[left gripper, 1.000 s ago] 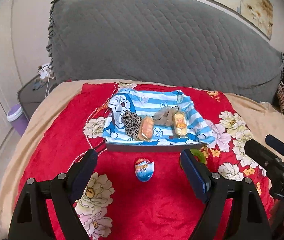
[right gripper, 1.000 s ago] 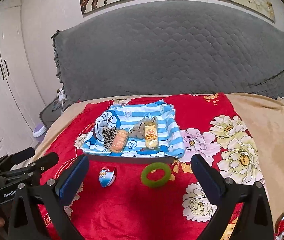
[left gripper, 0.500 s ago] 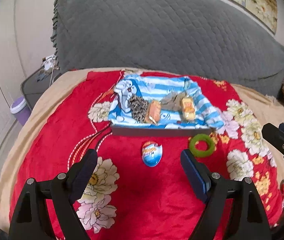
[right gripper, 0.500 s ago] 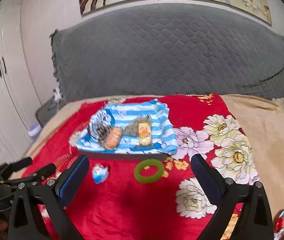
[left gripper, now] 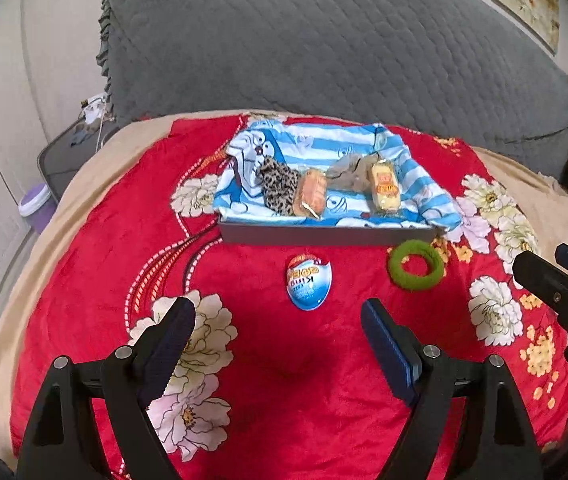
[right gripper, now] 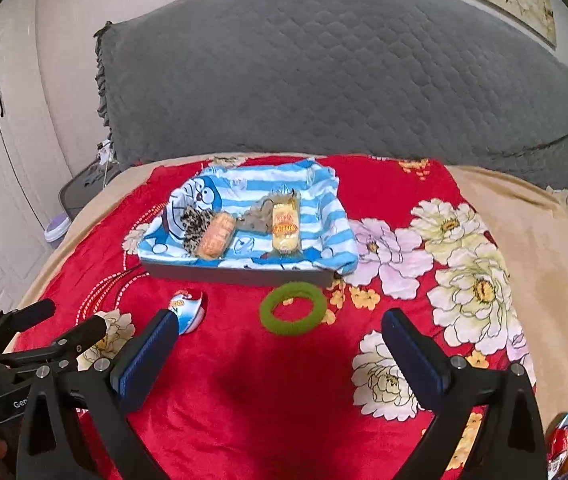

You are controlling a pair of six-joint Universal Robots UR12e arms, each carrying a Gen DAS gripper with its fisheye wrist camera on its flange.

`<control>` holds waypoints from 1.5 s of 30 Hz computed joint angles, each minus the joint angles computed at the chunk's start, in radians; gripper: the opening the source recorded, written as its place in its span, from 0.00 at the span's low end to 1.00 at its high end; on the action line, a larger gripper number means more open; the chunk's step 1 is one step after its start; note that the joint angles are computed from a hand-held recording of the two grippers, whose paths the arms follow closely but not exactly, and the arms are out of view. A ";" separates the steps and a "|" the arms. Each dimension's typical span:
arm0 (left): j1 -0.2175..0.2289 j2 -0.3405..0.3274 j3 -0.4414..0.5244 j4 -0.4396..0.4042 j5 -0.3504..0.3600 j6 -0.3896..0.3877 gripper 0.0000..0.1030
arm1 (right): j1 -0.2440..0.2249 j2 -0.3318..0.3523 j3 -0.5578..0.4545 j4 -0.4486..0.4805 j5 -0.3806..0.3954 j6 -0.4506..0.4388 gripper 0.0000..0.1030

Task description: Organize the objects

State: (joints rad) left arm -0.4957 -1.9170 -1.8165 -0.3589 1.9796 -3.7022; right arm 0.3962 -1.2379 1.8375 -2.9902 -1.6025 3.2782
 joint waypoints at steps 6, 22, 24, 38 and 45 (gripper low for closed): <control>0.014 -0.025 0.003 -0.004 -0.042 -0.005 0.83 | -0.006 0.017 -0.012 0.048 -0.004 0.009 0.99; 0.053 -0.109 0.045 -0.017 -0.112 0.027 0.83 | -0.008 0.109 -0.092 0.194 -0.030 0.011 0.99; 0.057 -0.118 0.050 -0.011 -0.123 0.025 0.83 | -0.002 0.123 -0.106 0.206 -0.051 -0.006 0.99; 0.063 -0.181 0.117 -0.007 -0.132 0.025 0.83 | -0.012 0.178 -0.158 0.261 -0.050 0.015 0.96; 0.065 -0.196 0.134 -0.020 -0.141 0.028 0.83 | 0.000 0.200 -0.182 0.280 -0.075 -0.045 0.90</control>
State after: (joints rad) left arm -0.4305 -2.1130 -1.6822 -0.3793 1.8384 -3.6745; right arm 0.3964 -1.0384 1.6559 -2.7098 -1.6771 3.2330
